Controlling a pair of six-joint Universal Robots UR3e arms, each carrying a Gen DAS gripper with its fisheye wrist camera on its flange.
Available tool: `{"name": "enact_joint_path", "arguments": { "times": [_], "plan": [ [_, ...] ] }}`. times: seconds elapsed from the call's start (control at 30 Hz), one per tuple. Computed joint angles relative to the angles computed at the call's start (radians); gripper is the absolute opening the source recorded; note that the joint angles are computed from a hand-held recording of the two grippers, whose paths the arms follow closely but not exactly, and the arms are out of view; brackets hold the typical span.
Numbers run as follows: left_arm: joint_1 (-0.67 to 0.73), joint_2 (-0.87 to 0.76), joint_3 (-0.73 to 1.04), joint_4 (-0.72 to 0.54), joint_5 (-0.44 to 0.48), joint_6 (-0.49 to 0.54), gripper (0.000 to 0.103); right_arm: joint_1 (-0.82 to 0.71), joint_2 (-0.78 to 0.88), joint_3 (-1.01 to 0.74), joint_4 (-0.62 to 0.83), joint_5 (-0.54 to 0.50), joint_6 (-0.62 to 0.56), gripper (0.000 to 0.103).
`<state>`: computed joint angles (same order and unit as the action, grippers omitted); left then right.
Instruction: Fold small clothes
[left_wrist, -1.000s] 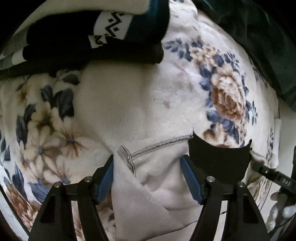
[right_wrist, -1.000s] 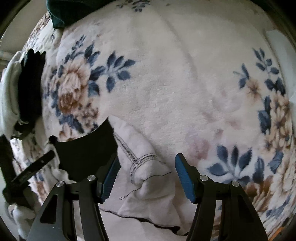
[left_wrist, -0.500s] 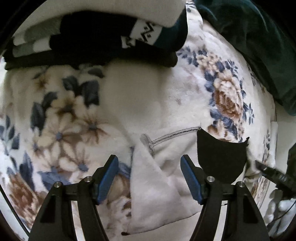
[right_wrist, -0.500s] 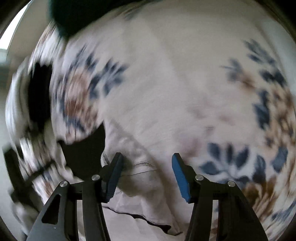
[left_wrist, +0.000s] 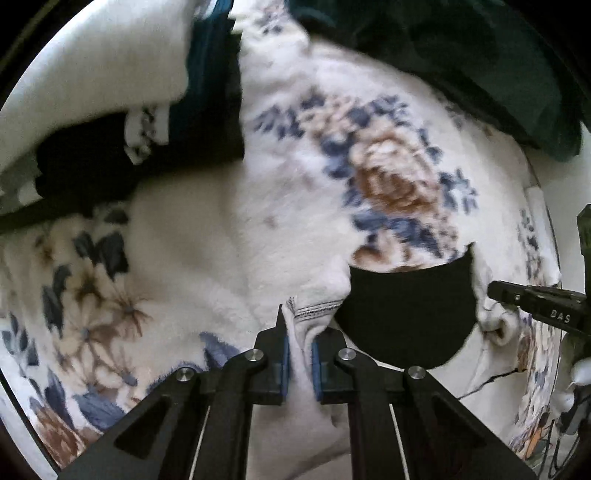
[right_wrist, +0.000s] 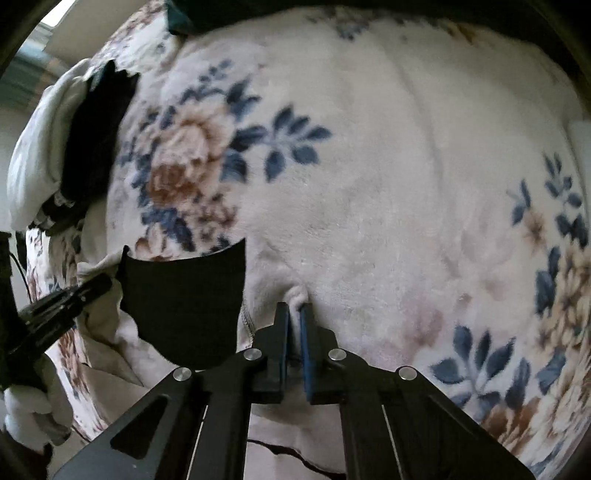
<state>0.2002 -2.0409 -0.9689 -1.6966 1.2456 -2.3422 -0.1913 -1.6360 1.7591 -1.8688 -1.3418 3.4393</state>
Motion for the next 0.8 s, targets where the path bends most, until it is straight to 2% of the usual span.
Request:
{"name": "enact_joint_path", "arguments": {
  "times": [0.1, 0.23, 0.3, 0.43, 0.53, 0.6, 0.67, 0.7, 0.73, 0.77, 0.8],
  "plan": [
    [0.034, 0.091, -0.034, -0.027, -0.044, 0.043, 0.007, 0.025, -0.052, -0.012, 0.013, -0.014, 0.013, 0.006],
    [0.162, 0.233, -0.056, -0.162, -0.125, 0.173, 0.007, 0.059, -0.183, -0.039, 0.078, -0.032, 0.035, 0.006],
    [0.244, 0.305, -0.05, -0.268, -0.163, 0.249, 0.007, 0.1, -0.226, -0.058, 0.107, -0.052, 0.058, 0.006],
    [0.452, 0.439, -0.022, -0.563, -0.187, 0.461, 0.007, 0.221, -0.377, -0.073, 0.223, -0.117, 0.11, 0.006],
    [0.595, 0.581, -0.171, -0.634, -0.127, 0.615, 0.007, 0.386, -0.478, -0.046, 0.296, -0.203, 0.195, 0.006],
    [0.669, 0.66, -0.328, -0.59, -0.047, 0.653, 0.008, 0.526, -0.528, 0.004, 0.325, -0.253, 0.284, 0.006],
    [0.702, 0.696, -0.468, -0.515, 0.049, 0.647, 0.011, 0.659, -0.536, 0.065, 0.32, -0.287, 0.361, 0.006],
    [0.703, 0.7, -0.513, -0.477, 0.086, 0.629, 0.013, 0.69, -0.547, 0.101, 0.316, -0.277, 0.382, 0.006],
    [0.704, 0.688, -0.54, -0.457, 0.121, 0.603, 0.014, 0.681, -0.574, 0.142, 0.337, -0.224, 0.374, 0.006],
    [0.728, 0.661, -0.525, -0.482, 0.154, 0.594, 0.017, 0.667, -0.597, 0.16, 0.362, -0.193, 0.373, 0.008],
    [0.749, 0.631, -0.495, -0.519, 0.162, 0.581, 0.022, 0.641, -0.637, 0.18, 0.381, -0.162, 0.364, 0.015]
  ]
}}
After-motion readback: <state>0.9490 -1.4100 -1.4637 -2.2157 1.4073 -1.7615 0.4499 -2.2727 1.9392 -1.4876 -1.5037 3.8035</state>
